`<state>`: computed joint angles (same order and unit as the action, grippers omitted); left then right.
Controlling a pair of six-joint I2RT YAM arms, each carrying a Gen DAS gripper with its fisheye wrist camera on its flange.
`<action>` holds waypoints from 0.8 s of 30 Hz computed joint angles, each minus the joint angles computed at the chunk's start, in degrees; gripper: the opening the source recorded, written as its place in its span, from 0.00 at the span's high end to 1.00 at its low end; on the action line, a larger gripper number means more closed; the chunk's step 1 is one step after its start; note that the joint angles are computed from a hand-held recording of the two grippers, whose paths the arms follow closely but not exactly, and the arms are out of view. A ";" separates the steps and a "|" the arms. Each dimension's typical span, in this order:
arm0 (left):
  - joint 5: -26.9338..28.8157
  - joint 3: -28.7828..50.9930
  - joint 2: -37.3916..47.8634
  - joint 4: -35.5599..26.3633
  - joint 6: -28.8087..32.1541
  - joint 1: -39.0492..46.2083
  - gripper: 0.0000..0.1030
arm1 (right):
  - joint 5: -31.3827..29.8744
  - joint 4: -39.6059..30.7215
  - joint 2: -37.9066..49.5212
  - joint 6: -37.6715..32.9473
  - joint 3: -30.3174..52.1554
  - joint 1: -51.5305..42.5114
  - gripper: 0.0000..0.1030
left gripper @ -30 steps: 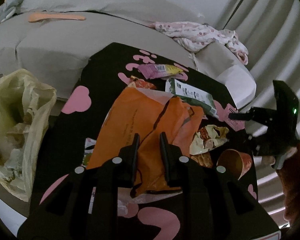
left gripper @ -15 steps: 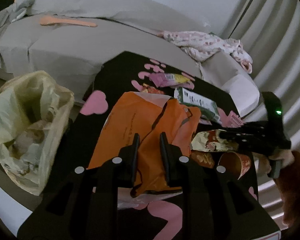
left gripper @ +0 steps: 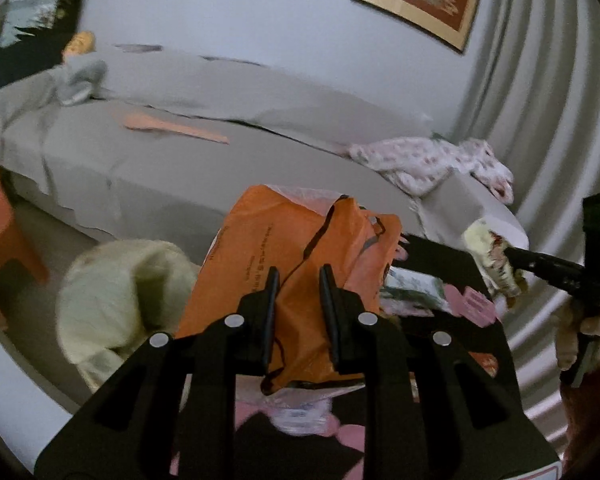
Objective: Collect trash
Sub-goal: 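Drop the orange bag into the trash bag with the left tool while the right carries the wrapper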
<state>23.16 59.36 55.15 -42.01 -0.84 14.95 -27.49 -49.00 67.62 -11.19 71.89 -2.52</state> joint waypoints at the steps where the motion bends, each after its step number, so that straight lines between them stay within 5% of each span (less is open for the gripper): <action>1: 0.66 0.25 -0.09 -0.29 0.90 2.32 0.81 | 0.85 0.86 -0.11 1.55 0.41 1.59 0.86; 9: 6.97 3.10 9.21 1.46 6.71 24.85 0.81 | 6.42 5.13 2.09 8.56 2.09 12.05 0.86; 15: 14.94 2.34 20.95 2.89 9.21 27.91 0.81 | 9.82 7.20 6.12 10.82 2.33 16.59 0.86; 24: -5.36 1.54 38.37 12.12 8.08 17.02 0.81 | 12.67 8.90 13.03 12.47 3.85 18.09 0.86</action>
